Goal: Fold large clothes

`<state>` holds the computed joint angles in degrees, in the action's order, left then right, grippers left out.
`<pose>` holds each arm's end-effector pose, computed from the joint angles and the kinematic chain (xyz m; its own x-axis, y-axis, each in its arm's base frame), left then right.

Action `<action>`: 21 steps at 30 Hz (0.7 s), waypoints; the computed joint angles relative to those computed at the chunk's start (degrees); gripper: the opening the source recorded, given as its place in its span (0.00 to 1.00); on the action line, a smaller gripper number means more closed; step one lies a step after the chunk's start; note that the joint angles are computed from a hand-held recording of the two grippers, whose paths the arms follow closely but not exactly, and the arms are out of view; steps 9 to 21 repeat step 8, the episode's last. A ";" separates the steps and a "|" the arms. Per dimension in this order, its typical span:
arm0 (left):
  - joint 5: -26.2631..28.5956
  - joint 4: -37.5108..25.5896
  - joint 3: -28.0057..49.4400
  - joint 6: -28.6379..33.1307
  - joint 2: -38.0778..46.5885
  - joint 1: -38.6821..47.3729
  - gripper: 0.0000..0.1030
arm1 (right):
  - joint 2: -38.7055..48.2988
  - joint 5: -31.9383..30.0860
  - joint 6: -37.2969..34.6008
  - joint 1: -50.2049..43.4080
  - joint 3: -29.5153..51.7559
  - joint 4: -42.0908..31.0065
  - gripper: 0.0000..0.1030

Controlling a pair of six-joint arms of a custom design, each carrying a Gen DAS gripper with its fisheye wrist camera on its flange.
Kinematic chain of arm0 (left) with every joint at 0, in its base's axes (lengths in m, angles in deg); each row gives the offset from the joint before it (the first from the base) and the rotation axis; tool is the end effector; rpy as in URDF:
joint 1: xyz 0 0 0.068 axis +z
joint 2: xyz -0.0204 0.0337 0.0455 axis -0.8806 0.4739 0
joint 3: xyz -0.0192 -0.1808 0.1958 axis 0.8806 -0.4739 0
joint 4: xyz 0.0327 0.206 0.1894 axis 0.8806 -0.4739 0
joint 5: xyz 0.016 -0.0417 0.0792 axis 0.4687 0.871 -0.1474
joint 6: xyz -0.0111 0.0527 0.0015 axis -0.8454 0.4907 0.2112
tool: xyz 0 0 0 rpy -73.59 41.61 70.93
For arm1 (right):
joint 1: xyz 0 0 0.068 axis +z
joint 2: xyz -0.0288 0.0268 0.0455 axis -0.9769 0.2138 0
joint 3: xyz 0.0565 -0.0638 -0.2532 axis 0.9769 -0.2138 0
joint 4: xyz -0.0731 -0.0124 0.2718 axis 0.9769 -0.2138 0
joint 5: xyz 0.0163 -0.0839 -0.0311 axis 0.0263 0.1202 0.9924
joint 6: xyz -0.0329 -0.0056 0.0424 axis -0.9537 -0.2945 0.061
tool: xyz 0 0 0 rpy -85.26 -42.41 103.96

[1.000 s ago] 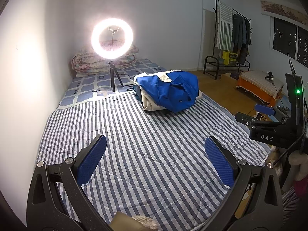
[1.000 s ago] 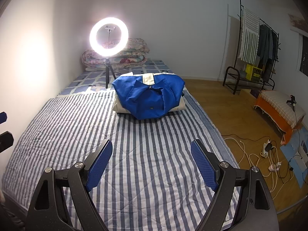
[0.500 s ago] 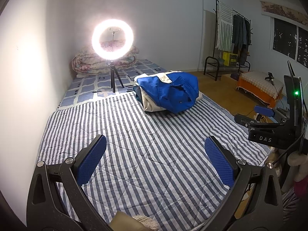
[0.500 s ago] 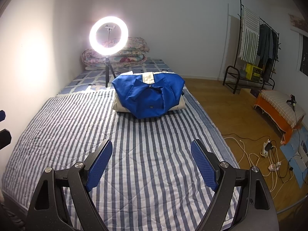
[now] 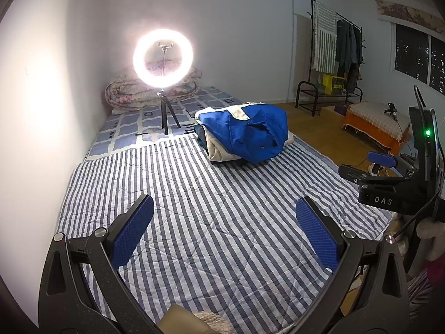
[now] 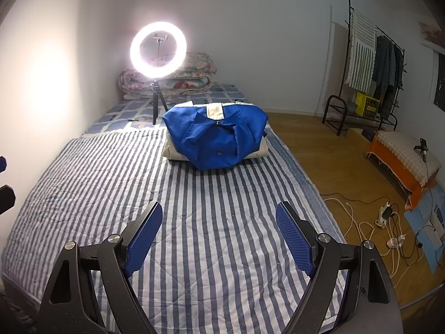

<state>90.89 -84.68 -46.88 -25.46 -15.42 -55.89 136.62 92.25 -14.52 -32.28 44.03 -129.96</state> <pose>0.1619 0.0085 0.2546 -0.5454 0.0918 -0.8331 0.1726 0.9850 -0.0045 0.1701 0.1454 0.2680 -0.6414 -0.1047 -0.7600 -0.0826 0.9943 -0.0673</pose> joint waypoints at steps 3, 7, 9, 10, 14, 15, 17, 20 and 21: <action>-0.69 -0.07 -0.16 -0.07 -0.64 -0.25 1.00 | -0.07 -0.13 -0.09 -0.11 -0.07 0.00 0.81; -1.19 -0.18 -0.47 -0.42 -1.65 -0.53 1.00 | 0.05 -0.07 0.22 0.04 -0.07 -0.21 0.81; -1.02 -0.31 -0.37 -0.50 -1.51 -0.22 1.00 | -0.03 0.04 0.39 0.13 -0.09 -0.37 0.81; -1.02 -0.31 -0.37 -0.50 -1.51 -0.22 1.00 | -0.03 0.04 0.39 0.13 -0.09 -0.37 0.81; -1.02 -0.31 -0.37 -0.50 -1.51 -0.22 1.00 | -0.03 0.04 0.39 0.13 -0.09 -0.37 0.81; -1.02 -0.31 -0.37 -0.50 -1.51 -0.22 1.00 | -0.03 0.04 0.39 0.13 -0.09 -0.37 0.81; -1.02 -0.31 -0.37 -0.50 -1.51 -0.22 1.00 | -0.03 0.04 0.39 0.13 -0.09 -0.37 0.81; -1.02 -0.31 -0.37 -0.50 -1.51 -0.22 1.00 | -0.03 0.04 0.39 0.13 -0.09 -0.37 0.81; -1.02 -0.31 -0.37 -0.50 -1.51 -0.22 1.00 | -0.03 0.04 0.39 0.13 -0.09 -0.37 0.81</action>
